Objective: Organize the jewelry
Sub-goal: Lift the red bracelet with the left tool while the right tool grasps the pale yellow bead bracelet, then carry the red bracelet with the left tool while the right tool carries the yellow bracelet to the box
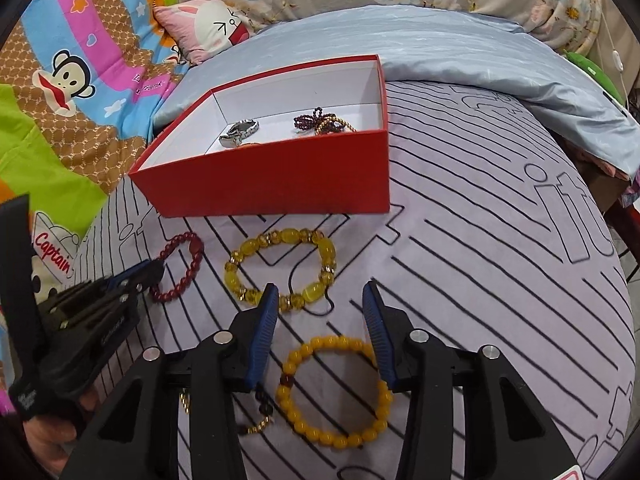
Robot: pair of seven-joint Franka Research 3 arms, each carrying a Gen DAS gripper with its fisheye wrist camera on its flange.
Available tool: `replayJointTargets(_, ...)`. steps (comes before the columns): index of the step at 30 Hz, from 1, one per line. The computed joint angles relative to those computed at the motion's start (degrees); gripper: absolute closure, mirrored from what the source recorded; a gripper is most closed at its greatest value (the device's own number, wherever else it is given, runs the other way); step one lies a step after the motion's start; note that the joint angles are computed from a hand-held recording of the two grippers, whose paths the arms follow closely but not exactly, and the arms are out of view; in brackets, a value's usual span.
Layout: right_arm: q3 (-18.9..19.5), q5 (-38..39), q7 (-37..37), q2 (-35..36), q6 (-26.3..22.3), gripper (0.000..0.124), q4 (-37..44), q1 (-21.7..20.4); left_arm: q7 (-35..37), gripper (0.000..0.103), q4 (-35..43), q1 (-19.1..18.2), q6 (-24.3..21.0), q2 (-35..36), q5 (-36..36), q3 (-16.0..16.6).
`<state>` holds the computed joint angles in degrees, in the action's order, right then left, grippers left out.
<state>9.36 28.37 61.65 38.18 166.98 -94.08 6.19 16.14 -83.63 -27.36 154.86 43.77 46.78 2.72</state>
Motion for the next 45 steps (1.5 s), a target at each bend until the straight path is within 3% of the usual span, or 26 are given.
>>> replayJointTargets(10, -4.1, -5.8, 5.4, 5.8, -2.4, 0.099, 8.3, 3.9, -1.5, 0.095, -1.1, -0.2, 1.4, -0.5, 0.9, 0.4)
replayJointTargets(13, -4.6, -6.9, 6.0, 5.8, -0.3, 0.102, 7.4, 4.6, -1.6, 0.095, -1.3, 0.0, 2.0, -0.5, 0.9, 0.4)
replayJointTargets(16, -6.0, -8.7, 7.4, 5.7, 1.1, 0.115, 6.7, 5.8, -1.7, 0.095, -1.5, 0.1, 2.4, -0.6, 0.8, 0.5)
replayJointTargets(26, -0.9, -6.0, 5.2, 2.6, 2.2, 0.115, 2.0, 1.3, -2.0, 0.095, -1.6, -0.1, 2.8, -0.6, 0.7, 0.8)
replayJointTargets(36, 6.0, 1.9, -3.3, -4.1, 5.1, 0.115, -5.0, -4.6, -1.7, 0.096, -4.7, 0.5, 4.8, -3.3, -1.5, -0.7)
replayJointTargets(45, 7.9, 8.5, -10.0, -7.6, 5.0, 0.115, -5.9, -5.9, -2.0, 0.096, -7.3, 0.2, 5.8, -7.9, 0.0, -0.9)
